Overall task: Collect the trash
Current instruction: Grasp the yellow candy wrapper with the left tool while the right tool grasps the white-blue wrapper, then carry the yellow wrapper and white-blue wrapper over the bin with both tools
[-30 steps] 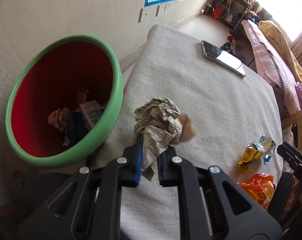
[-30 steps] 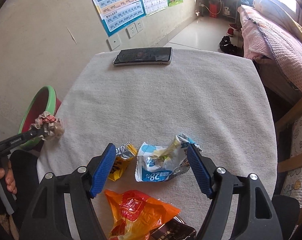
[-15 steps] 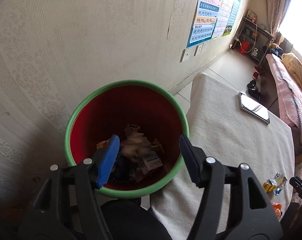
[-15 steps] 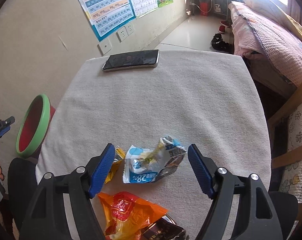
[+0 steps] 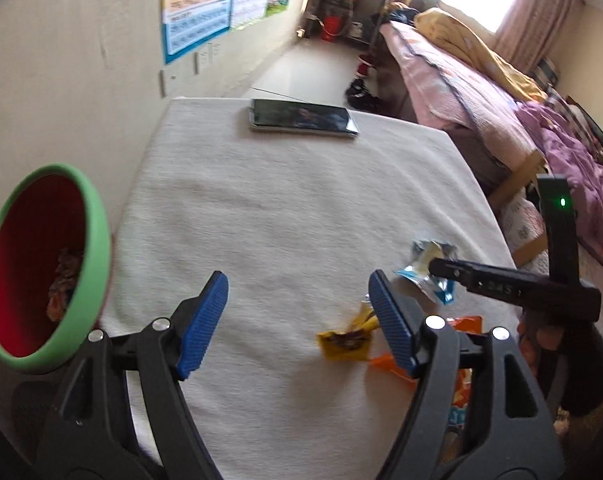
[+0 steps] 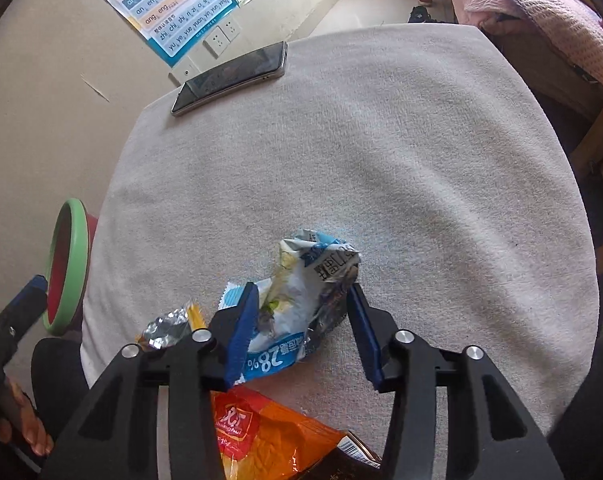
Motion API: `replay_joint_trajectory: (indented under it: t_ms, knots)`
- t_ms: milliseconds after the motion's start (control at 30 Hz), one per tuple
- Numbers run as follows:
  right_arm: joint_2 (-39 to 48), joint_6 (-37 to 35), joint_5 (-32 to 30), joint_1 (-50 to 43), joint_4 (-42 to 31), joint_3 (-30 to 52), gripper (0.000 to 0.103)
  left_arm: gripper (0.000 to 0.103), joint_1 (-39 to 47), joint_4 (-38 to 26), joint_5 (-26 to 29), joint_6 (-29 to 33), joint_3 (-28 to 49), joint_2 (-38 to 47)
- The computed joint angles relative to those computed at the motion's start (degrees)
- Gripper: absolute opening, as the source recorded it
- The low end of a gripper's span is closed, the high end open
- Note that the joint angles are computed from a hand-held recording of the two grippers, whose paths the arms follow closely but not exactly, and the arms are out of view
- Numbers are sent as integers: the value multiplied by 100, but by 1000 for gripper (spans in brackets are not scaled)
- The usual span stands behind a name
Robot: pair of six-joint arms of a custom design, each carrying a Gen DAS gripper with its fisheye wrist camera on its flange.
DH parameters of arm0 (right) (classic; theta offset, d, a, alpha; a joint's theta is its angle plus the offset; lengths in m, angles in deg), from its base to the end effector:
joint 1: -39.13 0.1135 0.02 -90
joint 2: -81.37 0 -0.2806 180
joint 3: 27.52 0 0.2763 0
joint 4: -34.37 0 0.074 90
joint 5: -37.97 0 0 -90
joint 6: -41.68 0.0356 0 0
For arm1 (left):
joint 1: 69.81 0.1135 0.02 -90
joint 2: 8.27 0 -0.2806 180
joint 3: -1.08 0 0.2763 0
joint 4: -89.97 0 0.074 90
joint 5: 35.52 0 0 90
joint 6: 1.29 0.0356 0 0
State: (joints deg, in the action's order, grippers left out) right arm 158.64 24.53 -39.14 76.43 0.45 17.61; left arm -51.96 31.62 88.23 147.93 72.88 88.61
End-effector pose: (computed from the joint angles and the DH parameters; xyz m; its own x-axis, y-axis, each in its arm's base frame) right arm 0.1927 0.1368 0.1409 -0.7100 0.6300 -0.3145 0.5418 0.7741 0.3276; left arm 0.3066 0.0779 0.1720 -0.6509 0.5409 -0.5327 0.7129 0.6766 -0.1841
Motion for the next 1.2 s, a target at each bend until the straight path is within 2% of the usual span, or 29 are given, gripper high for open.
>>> replay_joint_trajectory:
  t_ms: [167, 267, 567, 767, 833, 900, 967, 1200]
  knots:
    - [-459, 80, 389, 56, -486, -43, 25, 70, -532, 5, -447, 168, -515, 34]
    - [-651, 103, 505, 86, -651, -113, 25, 69, -484, -132, -522, 304, -542, 78]
    - [-522, 71, 365, 46, -363, -209, 25, 69, -180, -324, -634, 568, -380, 339]
    - [-435, -4, 373, 83, -362, -114, 25, 69, -554, 100, -735, 402, -664, 270]
    - [-415, -28, 388, 95, -375, -86, 25, 63, -660, 295, -854, 313, -760, 318]
    - [-388, -44, 388, 102, -378, -63, 25, 44, -701, 356, -943, 223, -771, 434]
    - [-377, -64, 372, 108, -357, -60, 26, 33, -642, 306, -950, 147, -687, 586]
    - [-249, -211, 408, 225, -348, 145, 26, 31, -185, -17, -629, -113, -249, 721]
